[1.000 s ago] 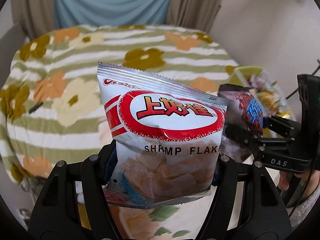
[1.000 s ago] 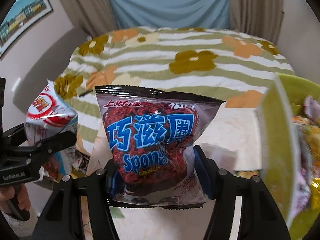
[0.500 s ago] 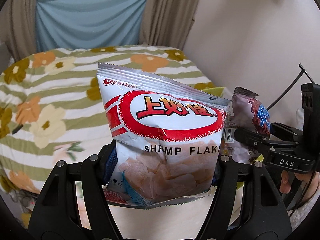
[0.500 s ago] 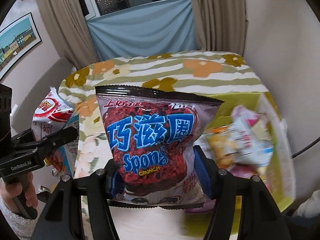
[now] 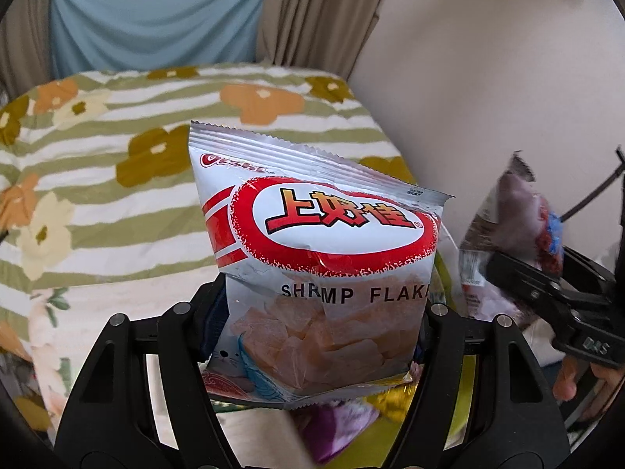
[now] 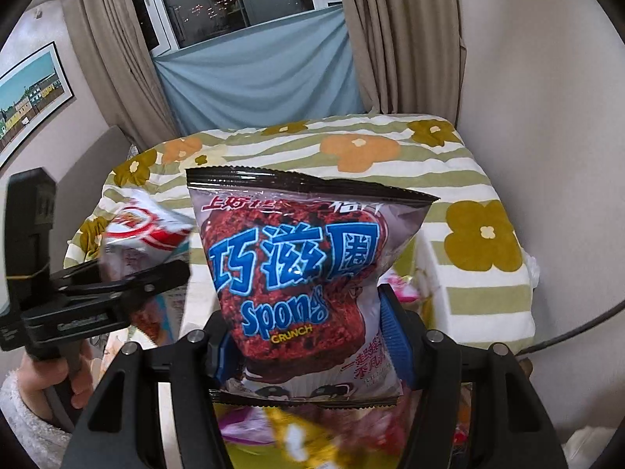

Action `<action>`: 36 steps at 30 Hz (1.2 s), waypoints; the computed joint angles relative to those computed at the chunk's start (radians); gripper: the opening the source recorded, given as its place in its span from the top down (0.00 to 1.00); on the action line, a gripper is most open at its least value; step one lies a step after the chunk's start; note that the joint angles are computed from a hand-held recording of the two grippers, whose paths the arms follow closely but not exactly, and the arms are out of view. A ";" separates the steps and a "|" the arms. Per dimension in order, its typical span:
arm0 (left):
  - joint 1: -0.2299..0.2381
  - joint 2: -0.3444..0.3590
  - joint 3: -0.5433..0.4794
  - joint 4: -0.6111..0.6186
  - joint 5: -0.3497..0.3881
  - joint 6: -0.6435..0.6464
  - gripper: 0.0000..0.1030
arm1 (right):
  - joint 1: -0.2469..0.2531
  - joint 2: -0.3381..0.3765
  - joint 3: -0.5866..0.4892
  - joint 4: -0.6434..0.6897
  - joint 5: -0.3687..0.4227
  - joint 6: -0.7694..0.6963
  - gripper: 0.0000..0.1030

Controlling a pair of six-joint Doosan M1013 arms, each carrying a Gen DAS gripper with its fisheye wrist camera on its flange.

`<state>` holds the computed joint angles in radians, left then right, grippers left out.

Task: Organize snacks
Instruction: 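Carry both bags over the box and open both tools to drop them inside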

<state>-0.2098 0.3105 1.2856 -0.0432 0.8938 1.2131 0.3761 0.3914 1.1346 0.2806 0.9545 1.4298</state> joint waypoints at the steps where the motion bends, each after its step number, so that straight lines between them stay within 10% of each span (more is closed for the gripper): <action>1: -0.002 0.018 -0.018 -0.004 0.016 -0.008 0.35 | -0.007 0.005 -0.003 0.006 0.002 -0.010 0.43; 7: -0.010 0.050 -0.041 0.002 0.039 -0.073 0.06 | -0.036 0.023 -0.020 0.053 0.031 -0.047 0.43; 29: -0.022 -0.027 0.054 0.113 0.025 -0.173 0.05 | -0.051 0.109 -0.126 0.082 0.154 -0.103 0.42; 33: -0.025 -0.037 0.068 0.121 0.023 -0.189 0.05 | -0.046 0.113 -0.120 0.064 0.158 -0.087 0.12; 36: -0.029 -0.045 0.079 0.132 0.020 -0.204 0.05 | -0.053 0.097 -0.083 0.095 0.132 -0.098 0.07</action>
